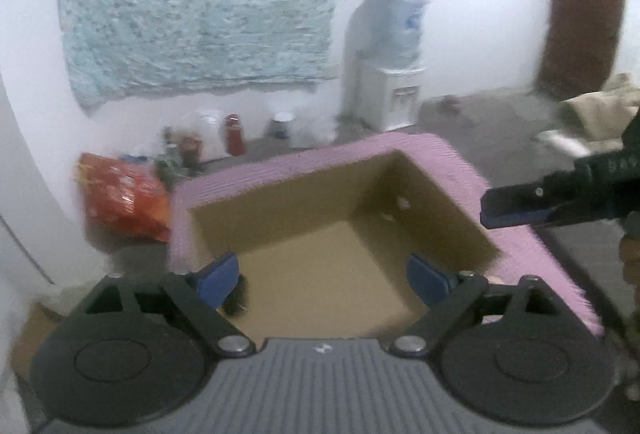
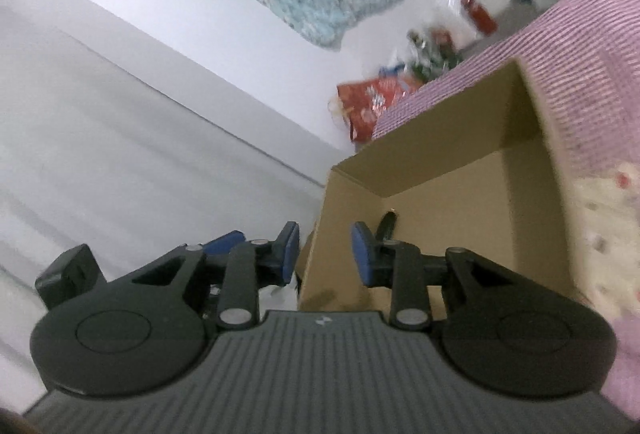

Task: Organize rigid objects
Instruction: 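Open the right tool to drop the key fob in the box, then grasp the black battery beside the gold jar with the right tool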

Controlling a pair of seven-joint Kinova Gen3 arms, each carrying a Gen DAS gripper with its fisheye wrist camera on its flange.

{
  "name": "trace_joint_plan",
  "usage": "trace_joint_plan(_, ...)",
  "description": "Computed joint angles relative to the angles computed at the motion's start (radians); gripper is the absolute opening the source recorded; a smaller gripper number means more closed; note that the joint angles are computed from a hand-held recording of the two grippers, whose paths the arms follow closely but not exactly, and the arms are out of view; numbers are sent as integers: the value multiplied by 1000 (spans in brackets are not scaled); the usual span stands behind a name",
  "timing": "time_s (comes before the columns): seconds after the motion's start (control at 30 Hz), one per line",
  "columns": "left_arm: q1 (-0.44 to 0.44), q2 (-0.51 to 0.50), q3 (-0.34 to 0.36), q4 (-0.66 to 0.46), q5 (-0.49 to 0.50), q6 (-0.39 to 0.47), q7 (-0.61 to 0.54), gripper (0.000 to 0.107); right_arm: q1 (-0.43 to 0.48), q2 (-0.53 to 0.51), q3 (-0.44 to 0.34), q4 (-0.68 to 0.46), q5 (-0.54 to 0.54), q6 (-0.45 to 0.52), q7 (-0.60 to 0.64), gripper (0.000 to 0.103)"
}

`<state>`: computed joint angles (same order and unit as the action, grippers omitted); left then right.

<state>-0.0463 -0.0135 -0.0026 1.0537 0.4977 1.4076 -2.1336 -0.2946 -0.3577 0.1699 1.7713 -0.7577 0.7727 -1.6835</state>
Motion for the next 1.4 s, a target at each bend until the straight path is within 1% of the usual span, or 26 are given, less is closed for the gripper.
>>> trace_joint_plan(0.03, 2, -24, -27, 46, 41, 2, -24, 92, 42, -46, -34, 35, 23, 1, -17, 31)
trace_joint_plan(0.1, 20, -68, -88, 139, 122, 19, -66, 92, 75, -135, -81, 102, 98, -4, -91, 31)
trace_joint_plan(0.17, -19, -104, -84, 232, 183, 33, -111, 92, 103, -214, -124, 181, 160, -21, -163, 32)
trace_joint_plan(0.2, -20, -119, -86, 278, 195, 29, -127, 92, 127, -230, -162, 223, 172, -45, -200, 32)
trace_joint_plan(0.27, 17, -152, -100, 371, 188, -13, -146, 92, 147, -270, -206, 309, 195, -86, -270, 32)
trace_joint_plan(0.3, 45, -173, -108, 417, 178, -45, -151, 92, 157, -276, -228, 338, 206, -103, -301, 32)
trace_joint_plan(0.33, 57, -190, -99, 463, 176, -85, -161, 92, 166, -275, -262, 372, 213, -136, -335, 32)
trace_joint_plan(0.37, 53, -205, -76, 510, 179, -125, -175, 92, 168, -268, -277, 394, 230, -152, -370, 32)
trace_joint_plan(0.4, 53, -220, -54, 554, 178, -166, -185, 92, 184, -243, -311, 418, 231, -185, -393, 32)
trace_joint_plan(0.43, 70, -232, -39, 587, 163, -206, -184, 91, 184, -214, -332, 436, 229, -219, -411, 32)
trace_joint_plan(0.47, 86, -241, -22, 611, 143, -242, -177, 91, 172, -202, -342, 448, 238, -236, -436, 32)
trace_joint_plan(0.5, 100, -250, 4, 632, 113, -280, -159, 89, 155, -184, -334, 455, 244, -246, -445, 32)
trace_joint_plan(0.53, 114, -253, 21, 648, 89, -311, -148, 87, 145, -152, -340, 452, 249, -268, -450, 32)
trace_joint_plan(0.57, 125, -251, 42, 657, 69, -337, -135, 85, 136, -131, -342, 440, 270, -273, -465, 32)
trace_joint_plan(0.6, 143, -250, 44, 662, 55, -346, -129, 80, 133, -111, -346, 431, 295, -271, -474, 32)
trace_joint_plan(0.63, 159, -241, 53, 662, 40, -354, -121, 72, 127, -93, -347, 425, 314, -277, -482, 32)
trace_joint_plan(0.67, 174, -231, 63, 660, 22, -361, -107, 68, 111, -75, -339, 421, 329, -284, -485, 32)
trace_joint_plan(0.7, 186, -221, 74, 654, -1, -363, -87, 60, 89, -60, -321, 418, 337, -288, -484, 32)
trace_joint_plan(0.77, 211, -198, 87, 643, -37, -371, -58, 56, 51, -27, -286, 408, 359, -296, -478, 30)
trace_joint_plan(0.83, 232, -191, 89, 649, -58, -378, -44, 46, 35, 7, -281, 395, 384, -305, -483, 28)
trace_joint_plan(0.97, 255, -161, 94, 634, -83, -370, -7, 42, 35, 44, -292, 373, 427, -301, -495, 24)
trace_joint_plan(1.03, 263, -153, 83, 634, -68, -356, -17, 37, 20, 53, -282, 359, 444, -278, -508, 21)
trace_joint_plan(1.13, 268, -150, 74, 635, -47, -341, -41, 37, -22, 74, -236, 370, 406, -303, -464, 20)
trace_joint_plan(1.23, 268, -149, 78, 639, -44, -348, -42, 37, -13, 52, -230, 364, 409, -266, -460, 20)
trace_joint_plan(1.37, 270, -117, 101, 615, -78, -353, -3, 37, -43, 49, -175, 367, 358, -255, -394, 20)
trace_joint_plan(1.4, 272, -108, 106, 607, -84, -351, 10, 37, -41, 52, -175, 363, 352, -248, -386, 21)
